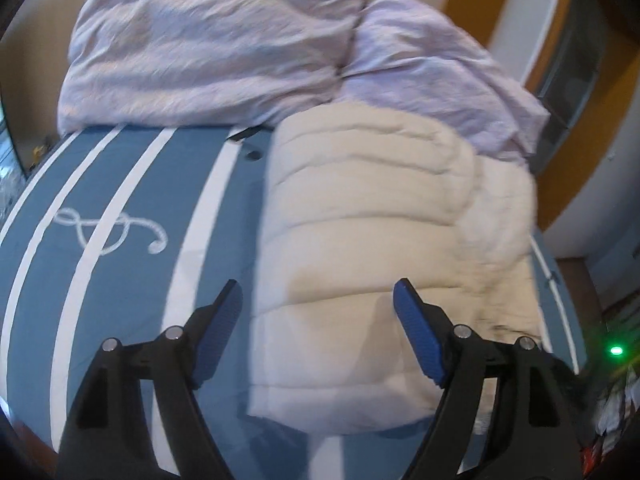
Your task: Fold large clothes
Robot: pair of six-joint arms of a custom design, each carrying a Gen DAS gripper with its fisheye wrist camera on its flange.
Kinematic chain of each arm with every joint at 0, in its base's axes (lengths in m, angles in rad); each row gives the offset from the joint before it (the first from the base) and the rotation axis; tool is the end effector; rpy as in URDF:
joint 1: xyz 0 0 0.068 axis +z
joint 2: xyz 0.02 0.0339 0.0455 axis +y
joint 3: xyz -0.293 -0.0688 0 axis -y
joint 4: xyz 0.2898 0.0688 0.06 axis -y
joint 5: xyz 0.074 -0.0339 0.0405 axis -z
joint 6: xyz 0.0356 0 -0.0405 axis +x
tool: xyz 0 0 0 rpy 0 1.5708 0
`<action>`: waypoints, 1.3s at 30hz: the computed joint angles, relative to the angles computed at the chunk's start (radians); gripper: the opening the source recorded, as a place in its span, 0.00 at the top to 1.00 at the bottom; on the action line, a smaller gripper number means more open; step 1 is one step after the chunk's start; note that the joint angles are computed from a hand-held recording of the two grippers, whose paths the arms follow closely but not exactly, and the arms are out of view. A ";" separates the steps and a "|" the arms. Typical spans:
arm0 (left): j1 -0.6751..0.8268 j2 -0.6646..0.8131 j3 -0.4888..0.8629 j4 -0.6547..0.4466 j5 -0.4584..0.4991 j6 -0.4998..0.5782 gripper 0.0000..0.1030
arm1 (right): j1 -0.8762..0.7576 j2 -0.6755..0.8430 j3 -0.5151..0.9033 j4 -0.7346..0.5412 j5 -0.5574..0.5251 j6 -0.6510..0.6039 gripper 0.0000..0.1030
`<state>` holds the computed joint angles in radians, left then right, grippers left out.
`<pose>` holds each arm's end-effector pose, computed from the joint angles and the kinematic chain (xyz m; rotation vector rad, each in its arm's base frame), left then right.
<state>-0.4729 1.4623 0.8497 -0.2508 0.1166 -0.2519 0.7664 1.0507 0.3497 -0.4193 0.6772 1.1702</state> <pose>0.2927 -0.1544 0.2041 0.3267 2.4600 -0.4602 0.1443 0.1080 0.1351 0.6545 2.2555 -0.0252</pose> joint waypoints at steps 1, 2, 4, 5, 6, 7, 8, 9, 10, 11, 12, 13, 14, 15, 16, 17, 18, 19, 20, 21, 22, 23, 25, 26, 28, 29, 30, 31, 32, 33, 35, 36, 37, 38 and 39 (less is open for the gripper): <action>0.013 0.017 -0.004 0.009 0.008 0.000 0.24 | -0.002 -0.017 -0.003 -0.016 0.006 0.008 0.35; 0.023 0.034 -0.005 0.017 0.021 -0.001 0.24 | -0.001 -0.032 -0.006 -0.034 0.011 0.018 0.35; 0.027 0.060 -0.009 0.035 0.042 -0.010 0.24 | -0.024 -0.066 -0.015 -0.049 0.011 0.009 0.35; 0.024 0.072 -0.008 0.043 0.049 -0.015 0.24 | -0.027 -0.085 -0.020 -0.064 0.015 0.012 0.35; 0.019 0.079 -0.009 0.050 0.058 -0.018 0.24 | -0.022 -0.099 -0.021 -0.082 0.021 0.022 0.35; 0.009 0.091 -0.007 0.056 0.071 -0.022 0.24 | -0.023 -0.117 -0.025 -0.094 0.024 0.025 0.35; 0.000 0.098 -0.005 0.059 0.079 -0.025 0.24 | -0.030 -0.131 -0.028 -0.100 0.024 0.021 0.35; -0.010 0.105 -0.003 0.062 0.083 -0.029 0.24 | -0.037 -0.157 -0.032 -0.115 0.026 0.014 0.35; -0.028 0.113 -0.002 0.068 0.074 -0.034 0.24 | -0.035 -0.173 -0.033 -0.128 0.030 0.016 0.35; -0.044 0.121 0.001 0.074 0.058 -0.036 0.24 | -0.035 -0.191 -0.031 -0.145 0.035 0.015 0.35; -0.062 0.129 0.003 0.080 0.041 -0.037 0.24 | -0.037 -0.204 -0.028 -0.154 0.038 0.009 0.35; -0.073 0.136 0.007 0.083 0.033 -0.039 0.24 | -0.035 -0.214 -0.025 -0.163 0.042 0.008 0.35; -0.082 0.143 0.010 0.086 0.027 -0.042 0.24 | -0.040 -0.222 -0.021 -0.163 0.041 -0.003 0.35; -0.093 0.153 0.015 0.089 0.021 -0.048 0.24 | -0.046 -0.233 -0.015 -0.160 0.037 -0.022 0.35; -0.100 0.160 0.018 0.091 0.016 -0.051 0.24 | -0.053 -0.237 -0.008 -0.152 0.032 -0.043 0.35; -0.108 0.168 0.021 0.094 0.010 -0.055 0.24 | -0.058 -0.238 -0.003 -0.145 0.028 -0.060 0.35; -0.115 0.176 0.026 0.096 0.005 -0.060 0.24 | -0.066 -0.229 0.009 -0.127 0.023 -0.088 0.35; -0.122 0.183 0.029 0.099 0.000 -0.063 0.24 | -0.073 -0.218 0.017 -0.112 0.018 -0.109 0.35; -0.129 0.189 0.030 0.104 -0.005 -0.066 0.24 | -0.079 -0.205 0.026 -0.096 0.014 -0.125 0.35; -0.134 0.194 0.031 0.107 -0.010 -0.066 0.24 | -0.088 -0.189 0.036 -0.075 0.005 -0.150 0.35; -0.138 0.198 0.031 0.111 -0.013 -0.067 0.24 | -0.098 -0.168 0.049 -0.054 -0.004 -0.173 0.35; -0.142 0.201 0.030 0.115 -0.018 -0.066 0.24 | -0.101 -0.154 0.057 -0.041 -0.006 -0.184 0.36; -0.151 0.205 0.030 0.121 -0.029 -0.066 0.24 | -0.113 -0.123 0.080 -0.012 -0.011 -0.216 0.36; -0.153 0.207 0.031 0.123 -0.032 -0.065 0.24 | -0.122 -0.112 0.092 0.003 -0.011 -0.235 0.36; -0.156 0.211 0.029 0.131 -0.039 -0.060 0.24 | -0.137 -0.110 0.103 0.025 -0.016 -0.260 0.38; -0.159 0.213 0.029 0.135 -0.044 -0.056 0.24 | -0.142 -0.113 0.106 0.032 -0.018 -0.267 0.39; -0.161 0.214 0.029 0.137 -0.048 -0.053 0.24 | -0.153 -0.118 0.109 0.047 -0.026 -0.283 0.41; -0.166 0.215 0.028 0.141 -0.057 -0.049 0.24 | -0.163 -0.123 0.112 0.061 -0.037 -0.300 0.44; -0.169 0.215 0.028 0.143 -0.063 -0.048 0.24 | -0.173 -0.130 0.114 0.076 -0.046 -0.318 0.45; -0.171 0.215 0.027 0.145 -0.067 -0.046 0.24 | -0.178 -0.133 0.118 0.088 -0.049 -0.331 0.45; -0.176 0.215 0.025 0.151 -0.074 -0.042 0.24 | -0.191 -0.140 0.124 0.112 -0.063 -0.360 0.46; -0.178 0.215 0.025 0.153 -0.076 -0.043 0.23 | -0.205 -0.138 0.129 0.135 -0.082 -0.383 0.47; -0.180 0.217 0.026 0.154 -0.079 -0.041 0.23 | -0.216 -0.130 0.135 0.157 -0.100 -0.402 0.49; -0.181 0.218 0.027 0.156 -0.080 -0.041 0.23 | -0.223 -0.121 0.139 0.173 -0.112 -0.416 0.51; -0.183 0.219 0.028 0.157 -0.083 -0.041 0.23 | -0.236 -0.104 0.147 0.204 -0.137 -0.440 0.51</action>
